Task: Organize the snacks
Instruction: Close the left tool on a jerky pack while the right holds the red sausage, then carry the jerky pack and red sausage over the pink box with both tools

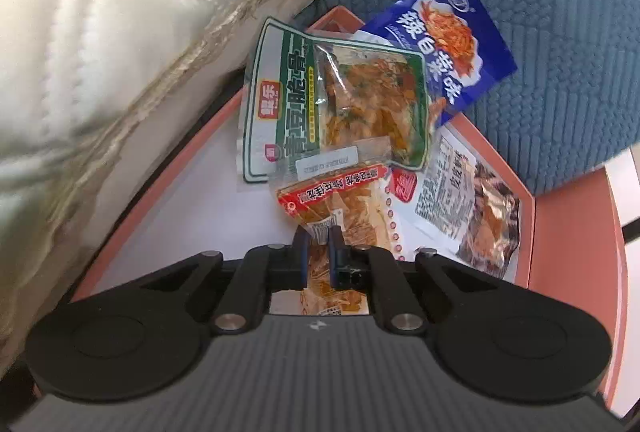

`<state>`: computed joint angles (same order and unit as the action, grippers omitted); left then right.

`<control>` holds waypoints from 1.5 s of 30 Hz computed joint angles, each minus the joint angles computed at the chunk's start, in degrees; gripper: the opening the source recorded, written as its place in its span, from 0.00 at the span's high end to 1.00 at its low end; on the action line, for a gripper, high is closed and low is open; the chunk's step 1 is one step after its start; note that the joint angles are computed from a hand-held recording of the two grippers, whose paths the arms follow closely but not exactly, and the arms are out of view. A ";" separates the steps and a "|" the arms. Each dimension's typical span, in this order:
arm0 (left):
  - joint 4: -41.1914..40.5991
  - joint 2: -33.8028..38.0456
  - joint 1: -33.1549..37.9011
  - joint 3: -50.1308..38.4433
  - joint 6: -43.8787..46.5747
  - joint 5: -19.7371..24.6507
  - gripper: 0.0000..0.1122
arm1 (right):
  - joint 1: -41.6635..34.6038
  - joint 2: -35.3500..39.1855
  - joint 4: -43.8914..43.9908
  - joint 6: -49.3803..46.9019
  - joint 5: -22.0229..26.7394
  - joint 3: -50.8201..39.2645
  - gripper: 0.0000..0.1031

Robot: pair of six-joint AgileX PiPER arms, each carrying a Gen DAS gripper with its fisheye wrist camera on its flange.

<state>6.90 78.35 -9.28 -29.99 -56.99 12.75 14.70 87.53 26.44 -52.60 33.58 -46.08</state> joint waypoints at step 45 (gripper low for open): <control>28.72 -11.88 -34.92 -32.50 -22.04 44.94 0.91 | -20.30 -12.65 8.24 0.65 24.85 -23.26 0.78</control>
